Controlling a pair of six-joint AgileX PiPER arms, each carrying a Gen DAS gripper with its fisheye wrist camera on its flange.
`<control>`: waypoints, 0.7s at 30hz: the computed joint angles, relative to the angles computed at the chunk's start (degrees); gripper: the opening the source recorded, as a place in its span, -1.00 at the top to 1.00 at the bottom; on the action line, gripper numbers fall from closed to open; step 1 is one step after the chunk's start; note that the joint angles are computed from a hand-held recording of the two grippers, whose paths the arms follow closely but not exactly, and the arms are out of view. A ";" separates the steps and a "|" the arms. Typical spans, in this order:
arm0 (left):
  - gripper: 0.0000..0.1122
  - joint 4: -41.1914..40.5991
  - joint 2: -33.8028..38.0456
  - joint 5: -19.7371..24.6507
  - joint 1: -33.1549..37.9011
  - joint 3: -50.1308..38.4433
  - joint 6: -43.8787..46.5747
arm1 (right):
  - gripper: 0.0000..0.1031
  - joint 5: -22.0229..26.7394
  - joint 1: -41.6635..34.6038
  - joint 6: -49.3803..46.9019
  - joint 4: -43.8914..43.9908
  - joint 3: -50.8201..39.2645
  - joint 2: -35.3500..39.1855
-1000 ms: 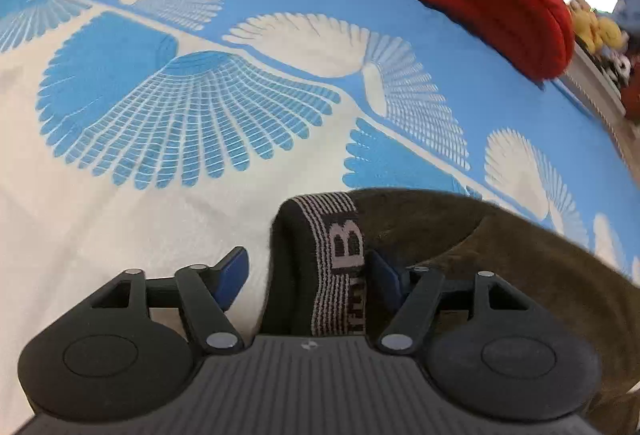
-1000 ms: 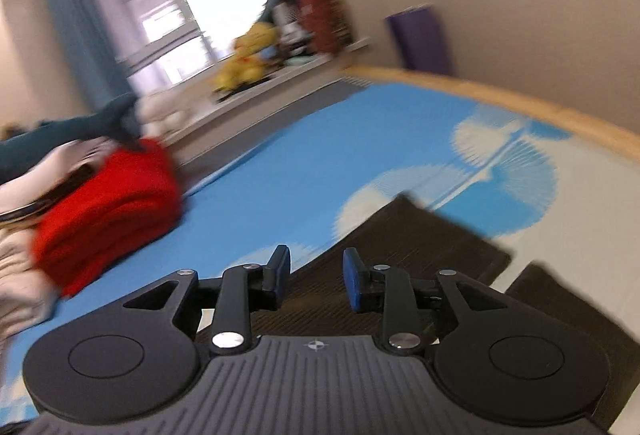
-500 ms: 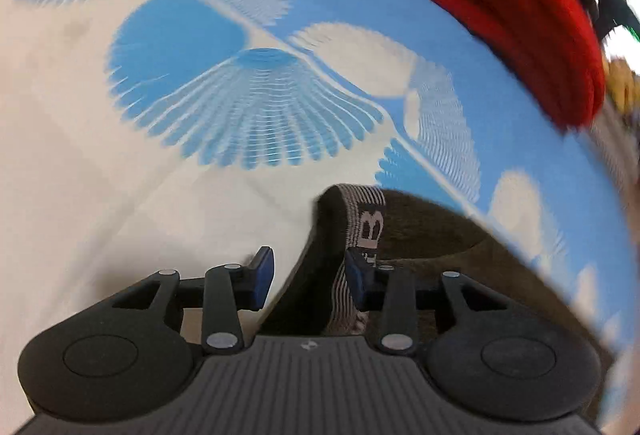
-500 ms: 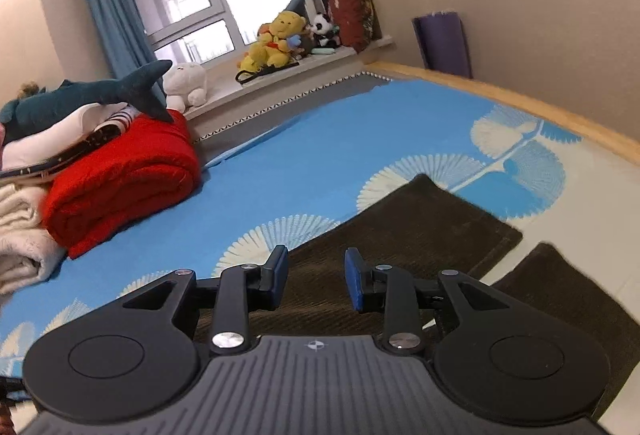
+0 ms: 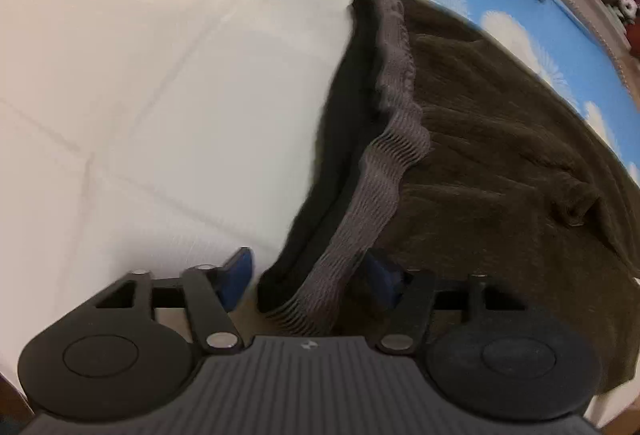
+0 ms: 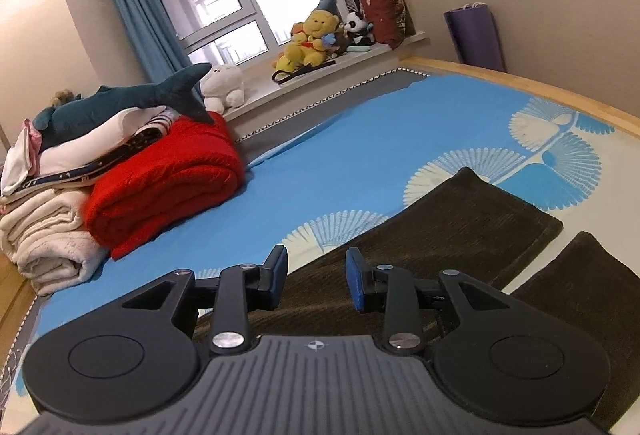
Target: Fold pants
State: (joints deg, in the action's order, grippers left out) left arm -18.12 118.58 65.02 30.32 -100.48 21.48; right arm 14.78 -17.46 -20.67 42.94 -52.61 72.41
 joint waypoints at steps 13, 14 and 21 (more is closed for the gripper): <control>0.69 2.46 -6.05 -1.87 0.76 3.17 2.79 | 0.34 7.67 -10.06 3.41 -3.14 3.42 -3.44; 0.68 5.06 -5.68 -1.31 -0.38 2.74 1.48 | 0.34 8.98 -11.57 2.14 -1.87 3.48 -3.37; 0.34 11.54 -12.57 -9.92 -4.63 8.90 1.32 | 0.33 11.95 -16.39 -2.55 -0.31 4.82 -3.76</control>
State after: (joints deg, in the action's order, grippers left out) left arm -6.58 106.02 55.10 25.69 -91.58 22.79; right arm 26.73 -33.86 -23.22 42.64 -47.79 68.65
